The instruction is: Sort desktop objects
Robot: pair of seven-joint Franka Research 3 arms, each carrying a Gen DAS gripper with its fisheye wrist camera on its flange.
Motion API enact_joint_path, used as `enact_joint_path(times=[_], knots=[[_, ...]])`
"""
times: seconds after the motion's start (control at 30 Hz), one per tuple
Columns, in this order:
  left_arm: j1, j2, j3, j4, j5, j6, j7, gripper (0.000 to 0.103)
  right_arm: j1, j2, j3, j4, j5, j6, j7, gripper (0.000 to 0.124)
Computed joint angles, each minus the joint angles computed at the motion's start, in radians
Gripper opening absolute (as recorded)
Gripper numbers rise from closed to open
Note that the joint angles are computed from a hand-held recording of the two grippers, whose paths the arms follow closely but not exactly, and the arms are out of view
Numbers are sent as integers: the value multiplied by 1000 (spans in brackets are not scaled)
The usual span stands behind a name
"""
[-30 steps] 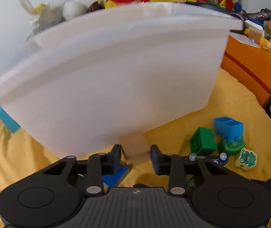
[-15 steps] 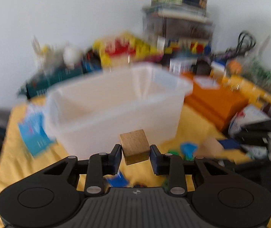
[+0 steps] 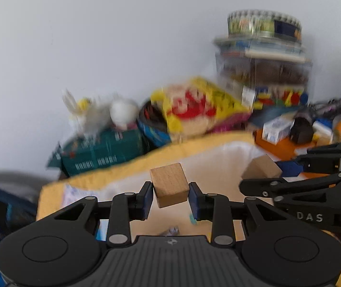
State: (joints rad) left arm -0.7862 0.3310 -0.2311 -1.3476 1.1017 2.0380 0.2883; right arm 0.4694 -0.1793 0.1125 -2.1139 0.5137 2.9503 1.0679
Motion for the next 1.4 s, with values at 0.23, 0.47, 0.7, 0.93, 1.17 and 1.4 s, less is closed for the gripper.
enact_joint_path(times=[0.23,0.47,0.7,0.93,1.17,1.4], knots=[[10,43,9,-1,-90,-5,12,36,-58,67,39,15,-192,-48,179,39],[5,-9,-3,-47,-57,15,-29,40,-29,49,15,-5,-137,-16,98,44],[-31,-79,-46,-114,27,-2,-121,50,86,-57,-65,-88,167,19,-195,47],[-45,-134,-128,-252,-57,-37,-180,59,105,-219,-101,-241,269,-81,-313,48],[-49,-113,-159,-318,-199,-52,-195,59,17,-315,-55,-384,123,-225,-241,48],[-66,-54,-141,-272,-139,-61,-28,59,46,-319,-53,-429,80,-232,-275,48]])
